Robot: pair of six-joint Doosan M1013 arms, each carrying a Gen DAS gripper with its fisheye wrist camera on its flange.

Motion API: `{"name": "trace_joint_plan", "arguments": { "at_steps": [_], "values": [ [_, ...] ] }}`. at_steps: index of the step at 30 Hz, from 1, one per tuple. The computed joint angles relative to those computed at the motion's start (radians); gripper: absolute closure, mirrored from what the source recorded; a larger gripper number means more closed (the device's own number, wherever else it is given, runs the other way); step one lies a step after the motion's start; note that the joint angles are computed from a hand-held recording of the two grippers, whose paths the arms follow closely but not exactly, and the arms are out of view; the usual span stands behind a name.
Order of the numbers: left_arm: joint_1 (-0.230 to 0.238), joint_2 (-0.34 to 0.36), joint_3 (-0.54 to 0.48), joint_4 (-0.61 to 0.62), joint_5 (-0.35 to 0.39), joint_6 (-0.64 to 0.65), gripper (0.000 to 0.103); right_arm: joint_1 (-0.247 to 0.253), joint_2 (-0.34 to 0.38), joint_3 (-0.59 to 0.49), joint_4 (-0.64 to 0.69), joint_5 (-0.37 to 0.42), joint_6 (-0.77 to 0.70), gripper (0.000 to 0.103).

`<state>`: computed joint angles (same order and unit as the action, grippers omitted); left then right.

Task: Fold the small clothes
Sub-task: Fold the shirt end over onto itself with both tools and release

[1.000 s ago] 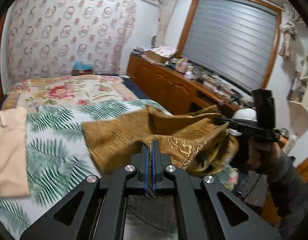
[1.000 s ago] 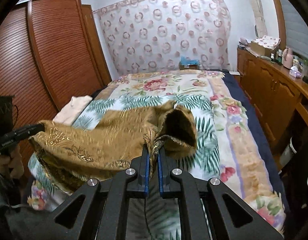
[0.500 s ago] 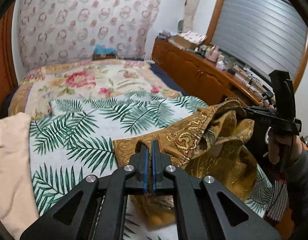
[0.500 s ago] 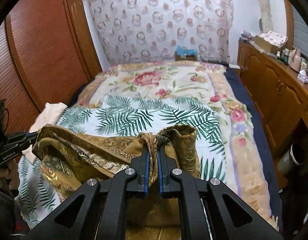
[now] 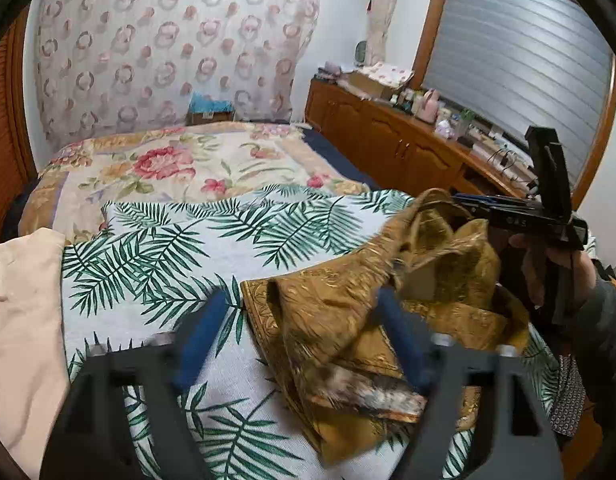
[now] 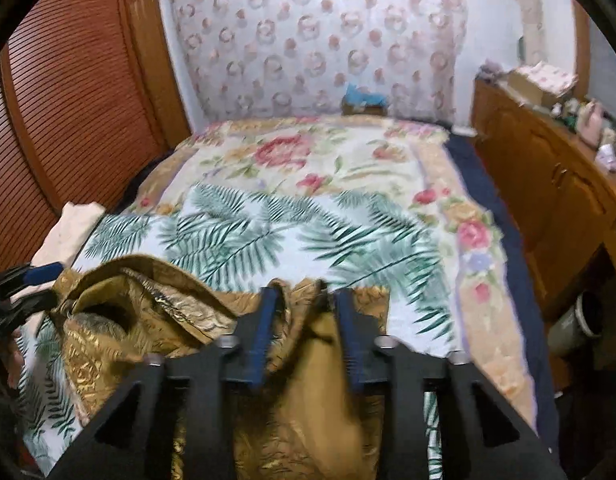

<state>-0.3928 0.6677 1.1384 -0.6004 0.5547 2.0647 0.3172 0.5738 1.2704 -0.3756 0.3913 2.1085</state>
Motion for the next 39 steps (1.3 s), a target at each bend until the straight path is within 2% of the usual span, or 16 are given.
{"name": "trace_joint_plan", "arguments": {
  "at_steps": [2, 4, 7, 9, 12, 15, 19, 23, 26, 30, 33, 39],
  "values": [
    [0.0, -0.016, 0.02, -0.001, -0.007, 0.011, 0.021, 0.011, -0.02, 0.027, -0.131, 0.005, 0.114, 0.055],
    [-0.001, -0.029, 0.043, -0.005, -0.026, 0.017, 0.021, 0.029, -0.033, 0.051, -0.292, 0.021, 0.25, 0.055],
    [-0.005, -0.057, 0.097, -0.031, -0.071, 0.041, 0.021, 0.047, -0.064, 0.106, -0.452, 0.027, 0.414, 0.055],
    [-0.006, -0.071, 0.125, -0.043, -0.097, 0.053, 0.021, 0.058, -0.086, 0.146, -0.505, 0.022, 0.479, 0.055],
    [-0.016, -0.098, 0.181, -0.024, -0.172, 0.061, 0.021, 0.079, -0.11, 0.194, -0.492, 0.001, 0.436, 0.055],
    [-0.02, -0.116, 0.218, -0.026, -0.197, 0.078, 0.021, 0.102, -0.139, 0.242, -0.458, -0.023, 0.379, 0.055],
    [-0.022, -0.137, 0.252, -0.064, -0.213, 0.114, 0.021, 0.13, -0.155, 0.283, -0.334, -0.058, 0.27, 0.055],
    [-0.026, -0.152, 0.276, -0.069, -0.224, 0.129, 0.021, 0.149, -0.146, 0.287, -0.075, -0.075, -0.02, 0.055],
    [-0.03, -0.157, 0.286, -0.063, -0.226, 0.13, 0.021, 0.16, -0.118, 0.264, 0.099, -0.04, -0.204, 0.055],
    [-0.033, -0.165, 0.305, -0.102, -0.229, 0.168, 0.021, 0.167, -0.08, 0.234, 0.187, 0.006, -0.303, 0.055],
    [-0.04, -0.169, 0.312, -0.07, -0.237, 0.149, 0.021, 0.167, -0.064, 0.221, 0.232, 0.025, -0.358, 0.055],
    [-0.046, -0.172, 0.316, -0.061, -0.234, 0.15, 0.021, 0.165, -0.055, 0.22, 0.242, 0.034, -0.411, 0.055]
  ]
}}
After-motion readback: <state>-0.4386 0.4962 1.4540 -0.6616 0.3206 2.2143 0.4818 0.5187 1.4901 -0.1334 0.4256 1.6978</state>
